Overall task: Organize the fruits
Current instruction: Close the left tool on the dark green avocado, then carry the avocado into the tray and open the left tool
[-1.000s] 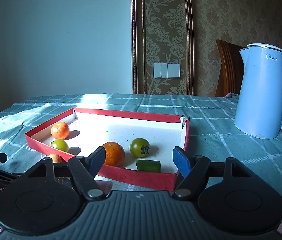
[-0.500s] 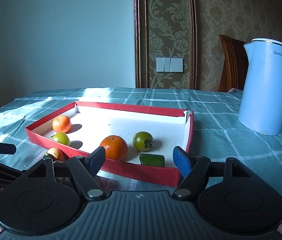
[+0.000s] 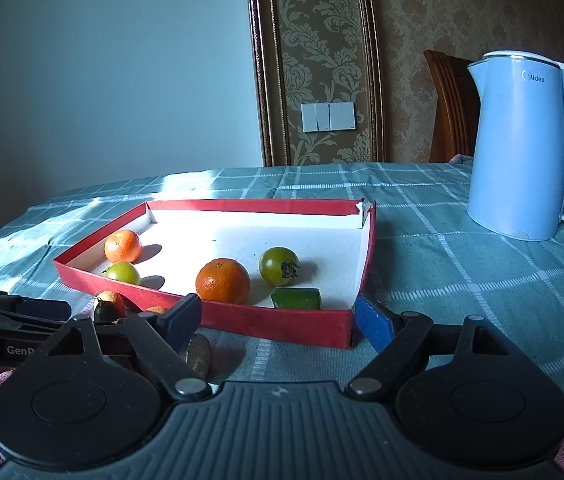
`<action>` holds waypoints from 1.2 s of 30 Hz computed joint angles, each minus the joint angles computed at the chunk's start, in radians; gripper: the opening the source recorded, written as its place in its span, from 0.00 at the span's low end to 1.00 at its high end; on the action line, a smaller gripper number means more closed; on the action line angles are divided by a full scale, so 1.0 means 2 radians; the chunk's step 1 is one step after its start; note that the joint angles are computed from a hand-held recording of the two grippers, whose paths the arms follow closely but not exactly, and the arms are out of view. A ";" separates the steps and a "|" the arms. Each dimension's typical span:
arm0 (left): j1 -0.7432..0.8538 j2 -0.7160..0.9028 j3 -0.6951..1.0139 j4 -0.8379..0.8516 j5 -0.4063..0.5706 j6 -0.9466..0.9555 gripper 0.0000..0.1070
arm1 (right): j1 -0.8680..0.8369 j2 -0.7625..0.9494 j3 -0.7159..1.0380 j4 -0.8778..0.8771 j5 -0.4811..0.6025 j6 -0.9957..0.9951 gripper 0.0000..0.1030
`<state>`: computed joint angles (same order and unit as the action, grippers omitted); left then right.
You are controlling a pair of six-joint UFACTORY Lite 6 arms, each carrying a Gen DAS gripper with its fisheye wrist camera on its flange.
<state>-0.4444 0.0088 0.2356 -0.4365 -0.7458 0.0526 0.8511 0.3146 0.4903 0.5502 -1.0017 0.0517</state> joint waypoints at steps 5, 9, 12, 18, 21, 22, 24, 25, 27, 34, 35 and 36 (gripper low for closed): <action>-0.006 -0.003 0.001 0.012 0.002 -0.001 0.48 | -0.028 -0.002 -0.009 -0.027 0.023 0.043 0.90; 0.016 -0.011 0.005 0.052 0.030 -0.032 0.43 | -0.042 0.003 0.002 -0.041 0.048 0.056 0.90; -0.014 -0.007 0.009 -0.007 0.035 0.009 0.41 | -0.039 0.006 0.005 -0.035 0.051 0.053 0.90; -0.021 -0.003 0.016 -0.013 0.038 0.016 0.40 | -0.046 0.007 0.012 -0.044 0.070 0.053 0.90; -0.030 0.003 0.018 -0.028 0.031 0.031 0.34 | -0.048 0.008 0.017 -0.046 0.080 0.052 0.90; -0.035 0.007 0.018 -0.037 0.025 0.039 0.33 | -0.049 0.008 0.017 -0.047 0.083 0.052 0.90; -0.038 0.009 0.015 -0.033 0.017 0.038 0.30 | -0.051 0.009 0.019 -0.048 0.088 0.052 0.90; -0.037 0.009 0.014 -0.030 0.015 0.036 0.30 | -0.050 0.009 0.020 -0.045 0.088 0.051 0.90; -0.037 0.010 0.011 -0.023 0.010 0.032 0.26 | -0.049 0.009 0.020 -0.042 0.088 0.050 0.90; -0.049 0.019 0.004 -0.024 -0.015 0.029 0.24 | -0.048 0.009 0.019 -0.040 0.087 0.049 0.90; -0.049 0.019 0.003 -0.024 -0.017 0.028 0.24 | -0.048 0.009 0.019 -0.039 0.087 0.049 0.90; -0.048 0.018 0.002 -0.022 -0.017 0.024 0.24 | -0.048 0.009 0.020 -0.039 0.087 0.049 0.90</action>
<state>-0.5412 0.0444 0.2389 -0.4812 -0.7800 0.1013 0.7542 0.3328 0.5303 0.4716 -0.8268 0.1490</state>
